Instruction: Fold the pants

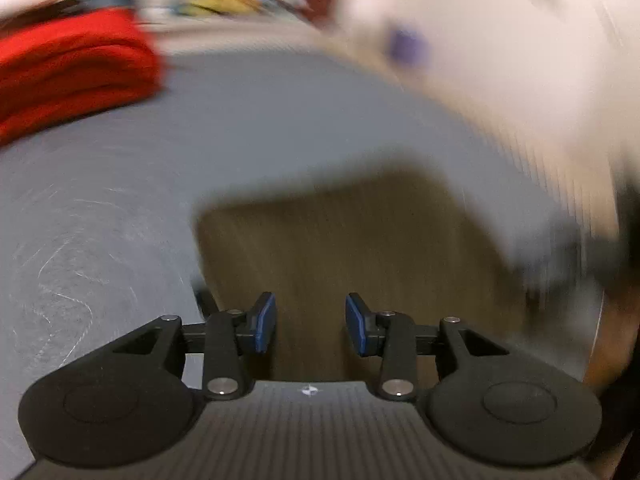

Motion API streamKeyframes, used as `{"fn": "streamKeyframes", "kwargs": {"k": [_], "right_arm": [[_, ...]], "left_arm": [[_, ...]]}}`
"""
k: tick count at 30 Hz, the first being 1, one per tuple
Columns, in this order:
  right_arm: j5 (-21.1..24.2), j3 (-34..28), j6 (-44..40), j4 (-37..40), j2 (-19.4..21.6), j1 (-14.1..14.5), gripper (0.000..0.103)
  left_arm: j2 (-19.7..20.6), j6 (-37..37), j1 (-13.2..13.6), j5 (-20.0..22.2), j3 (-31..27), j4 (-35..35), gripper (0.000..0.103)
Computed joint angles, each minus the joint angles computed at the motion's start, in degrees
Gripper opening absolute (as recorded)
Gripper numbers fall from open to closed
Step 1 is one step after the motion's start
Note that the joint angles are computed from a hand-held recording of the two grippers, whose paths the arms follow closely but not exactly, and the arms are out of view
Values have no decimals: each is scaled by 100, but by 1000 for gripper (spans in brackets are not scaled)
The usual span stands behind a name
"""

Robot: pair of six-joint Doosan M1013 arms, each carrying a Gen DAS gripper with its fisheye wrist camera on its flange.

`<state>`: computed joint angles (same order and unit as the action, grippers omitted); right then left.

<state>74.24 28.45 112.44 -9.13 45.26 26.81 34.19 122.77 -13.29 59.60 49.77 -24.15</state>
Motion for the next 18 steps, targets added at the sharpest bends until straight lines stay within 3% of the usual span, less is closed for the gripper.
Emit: {"fn": "streamKeyframes", "kwargs": {"k": [1,3,4,7,9,11,13,15,18], "right_arm": [[133,-43,-10,50,25,-3,61],[343,-50,168,233,32,-34,60],[360,-1,313,410,7,-72,60],[443,-14,505,638,-22,-130,59],[261,63,564,689,-124,-160,56],[-60,285,548,649,-296,-145,56],[67,247,319,614,-275,-118,56],[494,87,63,692,-127,-76,57],[609,-70,-62,333,-63,22,58]], "left_arm": [[-130,587,-79,-74,294,277,42],[-526,1765,-222,-881,1111,631,42],[-618,1977,-235,-1094,1287,590,42],[-671,1501,-201,-1031,1221,494,42],[-695,1564,-111,-959,1193,2,42],[-546,1280,-13,-345,942,-271,42],[-448,959,-67,-71,845,194,42],[-537,1174,-137,-267,1006,374,42],[-636,582,-201,-392,966,554,42]]}}
